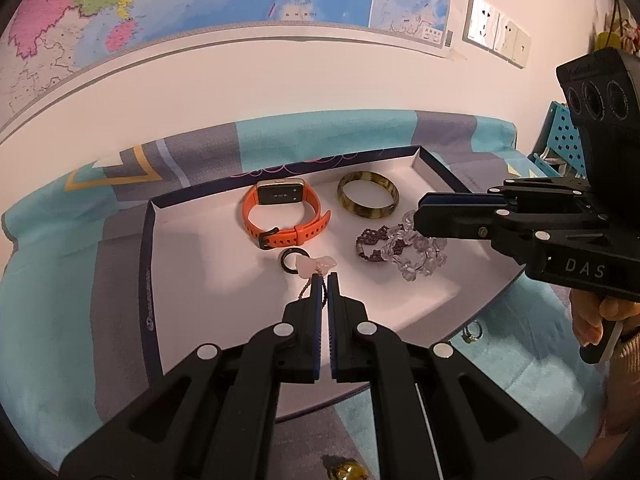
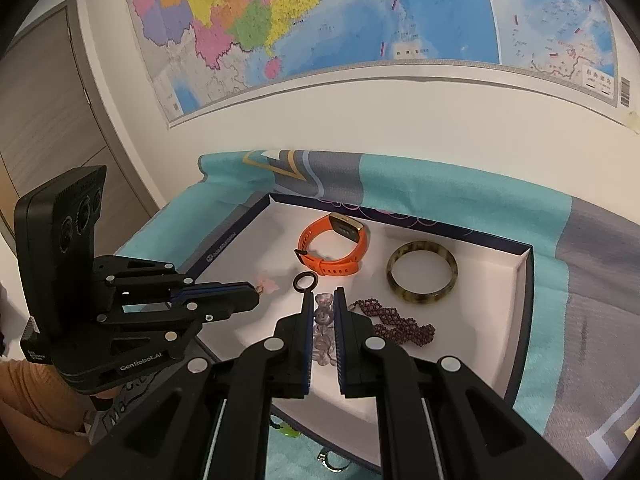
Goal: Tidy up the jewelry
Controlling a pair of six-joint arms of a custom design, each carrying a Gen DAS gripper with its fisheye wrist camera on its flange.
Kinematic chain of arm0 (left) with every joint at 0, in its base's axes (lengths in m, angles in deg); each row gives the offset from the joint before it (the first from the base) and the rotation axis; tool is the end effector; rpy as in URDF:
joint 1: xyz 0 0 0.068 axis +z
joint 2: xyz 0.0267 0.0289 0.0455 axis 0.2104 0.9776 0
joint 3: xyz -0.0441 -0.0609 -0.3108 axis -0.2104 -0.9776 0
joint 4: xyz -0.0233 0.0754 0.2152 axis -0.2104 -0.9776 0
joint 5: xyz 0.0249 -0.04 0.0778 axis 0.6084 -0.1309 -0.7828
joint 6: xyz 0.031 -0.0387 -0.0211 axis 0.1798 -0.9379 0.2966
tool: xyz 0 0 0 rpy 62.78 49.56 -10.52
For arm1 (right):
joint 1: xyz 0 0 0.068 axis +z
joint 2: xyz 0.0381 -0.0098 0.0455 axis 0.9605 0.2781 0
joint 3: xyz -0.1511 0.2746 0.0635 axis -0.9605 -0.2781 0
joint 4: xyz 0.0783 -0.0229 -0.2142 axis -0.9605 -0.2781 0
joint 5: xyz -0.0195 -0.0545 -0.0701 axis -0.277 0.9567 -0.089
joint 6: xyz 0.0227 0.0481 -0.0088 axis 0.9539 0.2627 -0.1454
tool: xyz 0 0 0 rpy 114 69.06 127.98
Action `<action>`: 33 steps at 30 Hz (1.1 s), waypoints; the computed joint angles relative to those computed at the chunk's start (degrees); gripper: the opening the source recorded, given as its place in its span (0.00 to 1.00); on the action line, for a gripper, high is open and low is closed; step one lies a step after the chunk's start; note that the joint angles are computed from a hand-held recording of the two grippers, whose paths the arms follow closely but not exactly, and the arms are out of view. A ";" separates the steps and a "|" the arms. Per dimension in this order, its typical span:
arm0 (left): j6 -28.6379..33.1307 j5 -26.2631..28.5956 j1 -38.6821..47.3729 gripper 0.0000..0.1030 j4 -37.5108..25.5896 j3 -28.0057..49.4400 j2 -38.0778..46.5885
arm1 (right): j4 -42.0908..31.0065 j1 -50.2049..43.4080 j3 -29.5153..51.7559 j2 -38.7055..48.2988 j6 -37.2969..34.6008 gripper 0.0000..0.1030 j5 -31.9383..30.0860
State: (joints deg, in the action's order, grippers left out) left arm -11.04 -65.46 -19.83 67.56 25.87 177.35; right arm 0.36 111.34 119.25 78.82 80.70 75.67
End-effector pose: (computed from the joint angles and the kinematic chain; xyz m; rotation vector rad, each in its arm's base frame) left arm 0.2130 -0.1301 0.1767 0.4441 2.3353 -0.2630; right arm 0.2150 0.1696 0.2150 -0.5187 2.3518 0.5638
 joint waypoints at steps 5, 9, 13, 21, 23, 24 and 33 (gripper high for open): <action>-0.19 -0.27 0.13 0.03 -0.19 0.80 1.08 | 0.42 -0.98 -0.01 0.92 -0.16 0.08 -0.73; -0.28 -0.58 0.21 0.03 -0.61 1.75 2.27 | 0.84 -1.75 0.03 1.91 -0.47 0.08 -1.15; -0.12 -0.77 0.38 0.03 -0.88 2.61 3.56 | 0.98 -2.61 0.32 3.11 -0.42 0.08 -1.76; 0.03 -0.62 0.94 0.03 -1.25 4.28 7.21 | 1.14 -3.84 0.84 5.14 -0.31 0.08 -1.30; 0.07 -0.91 0.85 0.03 -1.26 4.65 8.11 | 1.25 -4.29 0.95 5.62 -0.30 0.08 -0.96; 0.20 -1.26 0.70 0.03 -1.17 4.74 8.42 | 1.33 -4.52 0.96 5.83 -0.24 0.08 -0.88; 0.15 -1.24 0.67 0.04 -1.27 5.33 9.72 | 2.41 -6.24 1.05 8.18 0.25 0.08 -0.96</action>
State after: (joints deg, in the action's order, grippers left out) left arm -10.90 -66.70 -19.16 66.29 31.21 187.07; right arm 2.77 105.10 120.30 87.00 80.95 74.72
